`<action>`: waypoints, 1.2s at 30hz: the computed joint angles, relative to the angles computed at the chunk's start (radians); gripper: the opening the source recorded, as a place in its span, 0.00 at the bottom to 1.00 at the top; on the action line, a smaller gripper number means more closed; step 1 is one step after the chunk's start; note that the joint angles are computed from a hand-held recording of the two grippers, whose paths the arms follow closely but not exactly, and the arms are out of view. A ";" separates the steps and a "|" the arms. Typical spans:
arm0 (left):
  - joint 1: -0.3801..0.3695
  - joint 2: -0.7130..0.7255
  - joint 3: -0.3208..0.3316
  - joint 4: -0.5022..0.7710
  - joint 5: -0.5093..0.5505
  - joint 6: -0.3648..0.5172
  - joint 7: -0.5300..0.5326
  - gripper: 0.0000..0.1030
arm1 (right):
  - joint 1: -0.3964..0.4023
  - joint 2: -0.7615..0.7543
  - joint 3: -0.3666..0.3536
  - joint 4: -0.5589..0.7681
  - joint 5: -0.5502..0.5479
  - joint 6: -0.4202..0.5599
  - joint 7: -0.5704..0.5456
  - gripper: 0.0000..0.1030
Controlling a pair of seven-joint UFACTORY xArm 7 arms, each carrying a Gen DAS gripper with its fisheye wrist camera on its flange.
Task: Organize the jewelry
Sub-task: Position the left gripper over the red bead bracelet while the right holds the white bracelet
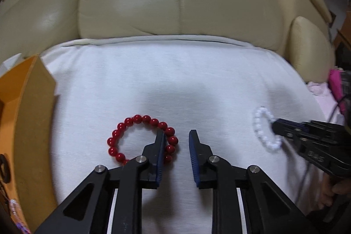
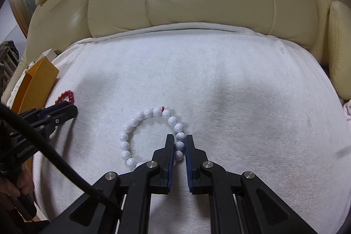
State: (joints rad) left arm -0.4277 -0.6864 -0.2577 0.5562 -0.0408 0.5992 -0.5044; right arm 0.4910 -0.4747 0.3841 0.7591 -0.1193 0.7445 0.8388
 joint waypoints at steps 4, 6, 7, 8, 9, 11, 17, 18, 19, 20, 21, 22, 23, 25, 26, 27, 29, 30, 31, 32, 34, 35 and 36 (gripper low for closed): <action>-0.079 0.030 0.019 0.014 -0.062 -0.018 0.041 0.20 | 0.001 -0.010 -0.014 -0.013 0.015 -0.001 -0.007 0.11; -0.079 0.038 -0.010 0.032 -0.046 0.003 0.042 0.20 | -0.003 -0.004 -0.012 -0.011 0.015 -0.005 -0.003 0.11; -0.071 0.041 -0.029 0.041 -0.027 0.021 0.038 0.20 | -0.004 -0.003 -0.011 -0.010 0.013 -0.004 -0.002 0.11; -0.063 0.044 -0.038 0.048 -0.008 0.034 0.040 0.20 | -0.006 0.001 -0.008 -0.007 0.010 -0.004 0.000 0.11; -0.056 0.044 -0.048 0.056 0.009 0.055 0.038 0.23 | -0.005 0.001 -0.009 -0.008 0.010 -0.005 0.000 0.11; -0.042 0.031 -0.058 0.064 0.036 0.090 0.029 0.34 | -0.003 -0.002 -0.012 -0.012 0.014 -0.010 -0.002 0.11; 0.012 -0.086 -0.085 0.031 0.109 0.149 -0.027 0.73 | 0.005 -0.025 -0.035 -0.041 0.051 -0.034 -0.018 0.12; 0.026 -0.098 -0.099 0.028 0.129 0.168 -0.038 0.81 | 0.004 -0.027 -0.036 -0.045 0.054 -0.036 -0.020 0.12; 0.036 -0.101 -0.108 0.025 0.144 0.184 -0.044 0.82 | 0.003 -0.029 -0.037 -0.047 0.057 -0.040 -0.023 0.12; 0.041 -0.101 -0.114 0.028 0.153 0.203 -0.049 0.82 | 0.001 -0.030 -0.036 -0.049 0.058 -0.042 -0.023 0.13; 0.048 -0.091 -0.122 0.035 0.162 0.224 -0.058 0.82 | 0.000 -0.033 -0.035 -0.051 0.059 -0.045 -0.023 0.13; 0.054 -0.074 -0.129 0.044 0.170 0.242 -0.067 0.82 | 0.000 -0.034 -0.034 -0.052 0.059 -0.049 -0.024 0.13; 0.056 -0.058 -0.129 0.048 0.176 0.249 -0.070 0.82 | -0.001 -0.036 -0.033 -0.055 0.059 -0.051 -0.026 0.13; 0.034 -0.047 -0.104 0.039 0.156 0.255 -0.065 0.83 | -0.001 -0.040 -0.034 -0.059 0.061 -0.056 -0.030 0.13; 0.027 -0.049 -0.090 0.027 0.133 0.245 -0.081 0.83 | -0.001 -0.043 -0.035 -0.062 0.065 -0.057 -0.031 0.13; 0.027 -0.060 -0.076 0.013 0.109 0.236 -0.108 0.87 | -0.001 -0.044 -0.035 -0.063 0.068 -0.059 -0.030 0.13; 0.025 -0.079 -0.053 -0.012 0.075 0.213 -0.140 0.89 | 0.000 -0.050 -0.036 -0.067 0.073 -0.061 -0.030 0.13; 0.026 -0.079 -0.053 -0.015 0.079 0.209 -0.139 0.91 | 0.001 -0.055 -0.037 -0.071 0.076 -0.060 -0.032 0.13; 0.031 -0.070 -0.066 -0.008 0.094 0.219 -0.138 0.94 | 0.002 -0.057 -0.038 -0.072 0.078 -0.061 -0.034 0.13; 0.039 -0.061 -0.084 -0.001 0.112 0.228 -0.146 0.97 | 0.002 -0.059 -0.039 -0.073 0.080 -0.063 -0.036 0.13; 0.048 -0.064 -0.102 -0.005 0.124 0.235 -0.187 1.00 | 0.002 -0.062 -0.040 -0.075 0.085 -0.063 -0.039 0.14; 0.047 -0.068 -0.099 -0.009 0.122 0.230 -0.200 1.00 | 0.003 -0.065 -0.042 -0.076 0.087 -0.063 -0.041 0.15; 0.045 -0.068 -0.098 -0.010 0.126 0.230 -0.204 1.00 | 0.003 -0.068 -0.043 -0.079 0.091 -0.065 -0.042 0.15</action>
